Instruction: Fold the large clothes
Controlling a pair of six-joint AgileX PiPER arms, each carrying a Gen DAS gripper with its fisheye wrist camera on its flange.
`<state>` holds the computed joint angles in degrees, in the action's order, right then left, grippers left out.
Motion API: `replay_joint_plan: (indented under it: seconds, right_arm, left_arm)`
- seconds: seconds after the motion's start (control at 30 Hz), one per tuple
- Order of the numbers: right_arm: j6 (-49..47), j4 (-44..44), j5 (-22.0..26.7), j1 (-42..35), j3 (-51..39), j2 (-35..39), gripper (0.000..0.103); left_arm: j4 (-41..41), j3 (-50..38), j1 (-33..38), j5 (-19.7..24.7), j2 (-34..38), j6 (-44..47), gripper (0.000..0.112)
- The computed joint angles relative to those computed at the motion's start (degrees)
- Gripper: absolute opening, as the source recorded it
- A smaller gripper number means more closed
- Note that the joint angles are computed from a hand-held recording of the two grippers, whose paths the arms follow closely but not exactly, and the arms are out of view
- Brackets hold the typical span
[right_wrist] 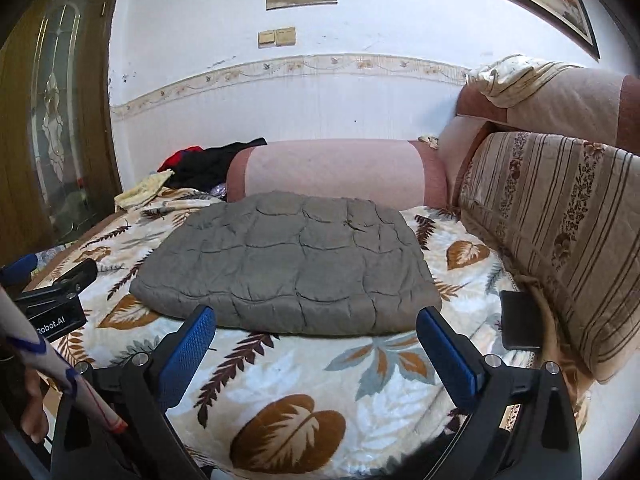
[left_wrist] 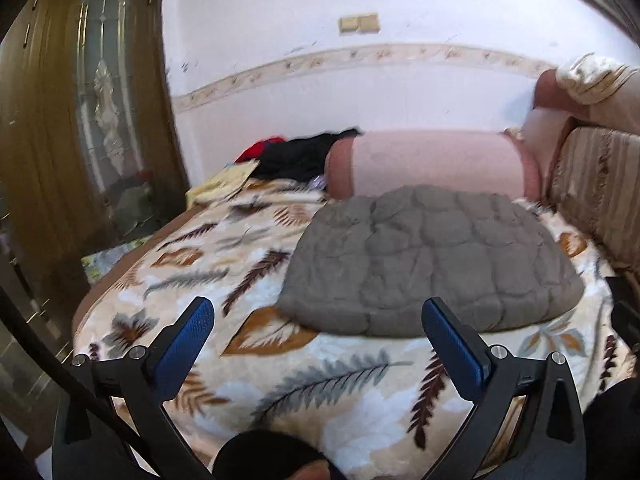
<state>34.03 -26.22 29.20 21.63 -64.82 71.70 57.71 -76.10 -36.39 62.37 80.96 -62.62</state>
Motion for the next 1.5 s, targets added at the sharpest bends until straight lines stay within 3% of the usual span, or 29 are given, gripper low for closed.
replay_joint_plan:
  seconds: [0.17, 0.57, 1.5]
  right_arm:
    - [0.79, -2.02, -0.31, 0.9, 0.8, 0.05, 0.102]
    - [2.0, -4.13, -0.48, 2.34, 0.61, 3.39, 0.102]
    - [2.4, -5.19, -0.19, 3.11, 0.6, 4.91, 0.102]
  left_arm:
    - [2.87, 0.32, -0.72, 2.1, 1.29, -1.22, 0.103]
    - [-0.65, 0.93, 2.66, -1.82, 2.93, 1.45, 0.103]
    - [-1.66, 2.19, 3.74, -3.32, 3.47, 1.73, 0.103]
